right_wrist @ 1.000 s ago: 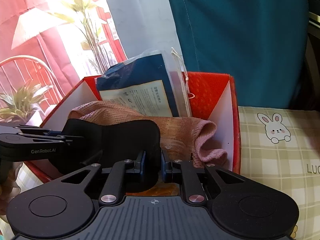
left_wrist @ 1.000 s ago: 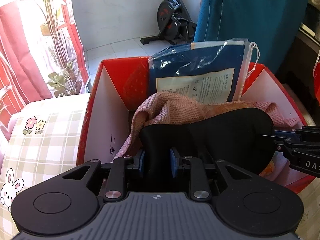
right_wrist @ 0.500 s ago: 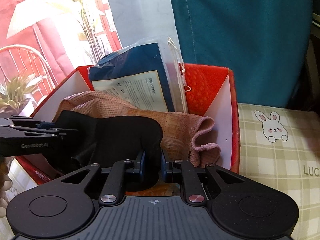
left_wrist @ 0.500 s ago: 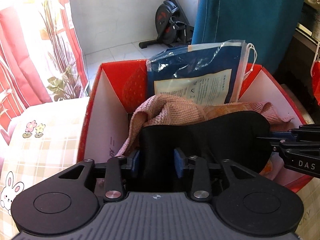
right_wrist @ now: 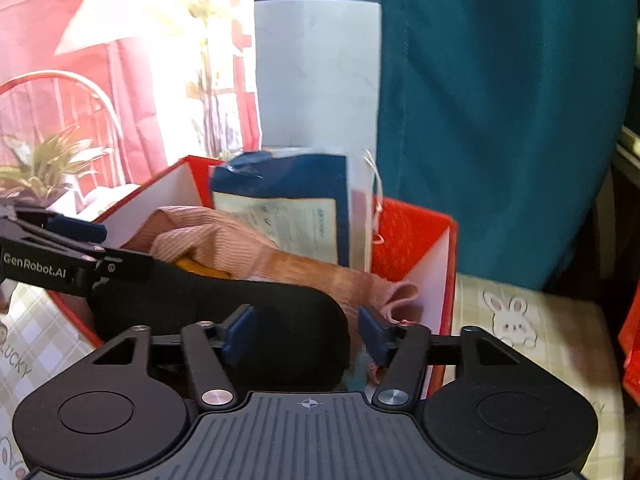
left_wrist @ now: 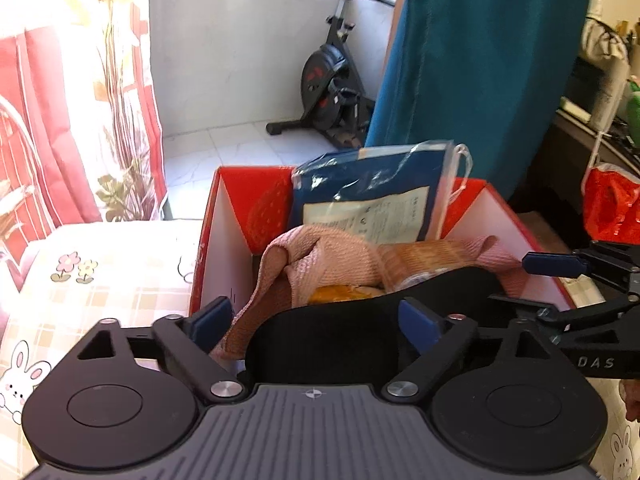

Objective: Organize soft objects
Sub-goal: 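Lower the eye mask into the box and open both grippers, then move both grippers down to the tied white plastic bag on the table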

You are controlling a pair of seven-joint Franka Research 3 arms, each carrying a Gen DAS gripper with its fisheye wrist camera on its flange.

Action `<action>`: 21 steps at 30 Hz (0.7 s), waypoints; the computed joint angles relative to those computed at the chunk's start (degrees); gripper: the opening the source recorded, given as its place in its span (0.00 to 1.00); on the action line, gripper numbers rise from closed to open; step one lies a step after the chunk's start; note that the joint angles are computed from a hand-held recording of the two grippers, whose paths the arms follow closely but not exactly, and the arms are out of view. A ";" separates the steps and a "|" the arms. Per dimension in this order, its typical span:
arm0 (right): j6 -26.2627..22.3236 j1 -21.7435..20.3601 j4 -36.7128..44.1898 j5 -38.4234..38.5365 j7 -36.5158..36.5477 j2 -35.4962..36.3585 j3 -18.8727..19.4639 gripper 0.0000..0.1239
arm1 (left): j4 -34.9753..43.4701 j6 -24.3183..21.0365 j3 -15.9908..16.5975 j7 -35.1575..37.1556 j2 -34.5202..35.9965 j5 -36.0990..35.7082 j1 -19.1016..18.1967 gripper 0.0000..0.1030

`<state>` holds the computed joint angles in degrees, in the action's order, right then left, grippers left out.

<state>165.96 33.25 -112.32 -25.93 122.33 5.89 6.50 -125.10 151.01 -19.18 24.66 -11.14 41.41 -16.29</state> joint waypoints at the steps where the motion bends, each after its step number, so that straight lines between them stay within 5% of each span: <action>1: 0.15 0.19 -0.35 -0.82 0.50 -0.42 -0.11 0.54 | -0.37 0.13 -0.05 0.00 -0.65 0.29 -0.04 0.95; 10: 3.51 -0.85 -3.99 -5.86 6.34 -3.41 0.70 0.81 | -2.80 -2.08 -2.25 -3.05 -5.16 3.19 0.53 1.00; 21: 7.04 -3.66 -8.44 -7.25 10.84 -6.95 3.78 0.83 | -7.87 -2.82 -4.14 -6.27 -11.06 3.82 0.03 1.00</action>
<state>173.00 29.59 -120.76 -33.17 133.17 -1.06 10.28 -132.98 148.19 -23.32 18.39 -22.19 45.23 -16.26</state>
